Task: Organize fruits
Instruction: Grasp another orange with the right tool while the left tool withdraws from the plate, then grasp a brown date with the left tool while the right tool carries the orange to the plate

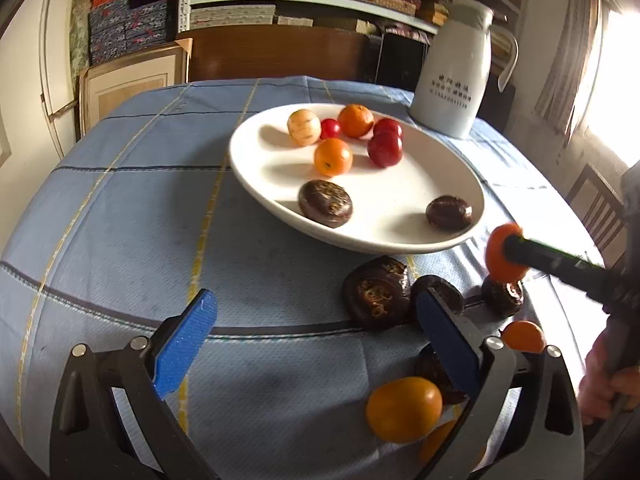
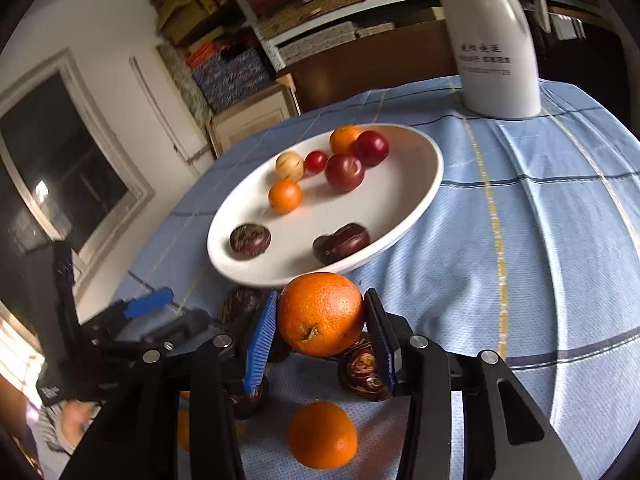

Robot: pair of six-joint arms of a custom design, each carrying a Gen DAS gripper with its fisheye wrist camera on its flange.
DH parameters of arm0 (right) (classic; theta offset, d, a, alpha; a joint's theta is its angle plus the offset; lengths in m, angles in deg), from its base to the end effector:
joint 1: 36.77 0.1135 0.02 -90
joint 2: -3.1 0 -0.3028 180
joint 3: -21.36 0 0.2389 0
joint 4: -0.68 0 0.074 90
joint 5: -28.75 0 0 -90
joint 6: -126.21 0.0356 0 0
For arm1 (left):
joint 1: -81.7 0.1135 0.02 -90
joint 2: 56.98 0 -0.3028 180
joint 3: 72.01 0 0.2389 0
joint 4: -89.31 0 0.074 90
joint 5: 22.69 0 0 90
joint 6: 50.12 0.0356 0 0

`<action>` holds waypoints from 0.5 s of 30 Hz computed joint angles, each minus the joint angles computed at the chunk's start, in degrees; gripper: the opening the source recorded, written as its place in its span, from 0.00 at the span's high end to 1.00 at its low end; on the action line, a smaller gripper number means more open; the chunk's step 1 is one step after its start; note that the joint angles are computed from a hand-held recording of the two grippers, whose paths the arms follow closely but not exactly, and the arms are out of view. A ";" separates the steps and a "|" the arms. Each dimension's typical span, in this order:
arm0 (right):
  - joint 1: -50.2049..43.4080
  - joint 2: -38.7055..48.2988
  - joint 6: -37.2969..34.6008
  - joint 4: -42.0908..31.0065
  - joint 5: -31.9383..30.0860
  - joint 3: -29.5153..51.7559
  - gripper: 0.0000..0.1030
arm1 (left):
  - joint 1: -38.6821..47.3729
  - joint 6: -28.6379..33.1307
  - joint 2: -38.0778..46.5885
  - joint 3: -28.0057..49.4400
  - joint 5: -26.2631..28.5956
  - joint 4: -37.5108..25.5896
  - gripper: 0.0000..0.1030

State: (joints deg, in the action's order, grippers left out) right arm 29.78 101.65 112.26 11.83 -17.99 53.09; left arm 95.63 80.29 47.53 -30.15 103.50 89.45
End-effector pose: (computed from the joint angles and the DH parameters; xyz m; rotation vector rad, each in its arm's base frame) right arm 0.1081 0.1879 0.1108 0.4558 2.1944 0.3680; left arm 0.2507 0.0405 0.1033 0.7379 2.2968 -0.4305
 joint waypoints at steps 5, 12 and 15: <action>-0.44 -1.04 1.81 1.96 0.34 -2.17 0.56 | -4.93 -3.55 -0.13 -1.05 -3.75 3.81 0.05; 0.40 -1.28 2.56 1.93 1.26 -2.08 0.56 | -7.30 -3.98 1.62 -2.96 -13.35 13.14 0.04; 1.14 -2.16 3.59 1.96 2.36 -2.77 0.56 | -3.99 -2.05 2.20 -3.64 -15.20 16.45 0.04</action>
State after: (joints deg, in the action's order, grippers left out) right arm 30.92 99.48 115.85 13.79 -15.63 50.32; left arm 91.64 78.25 49.73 -33.79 88.30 105.90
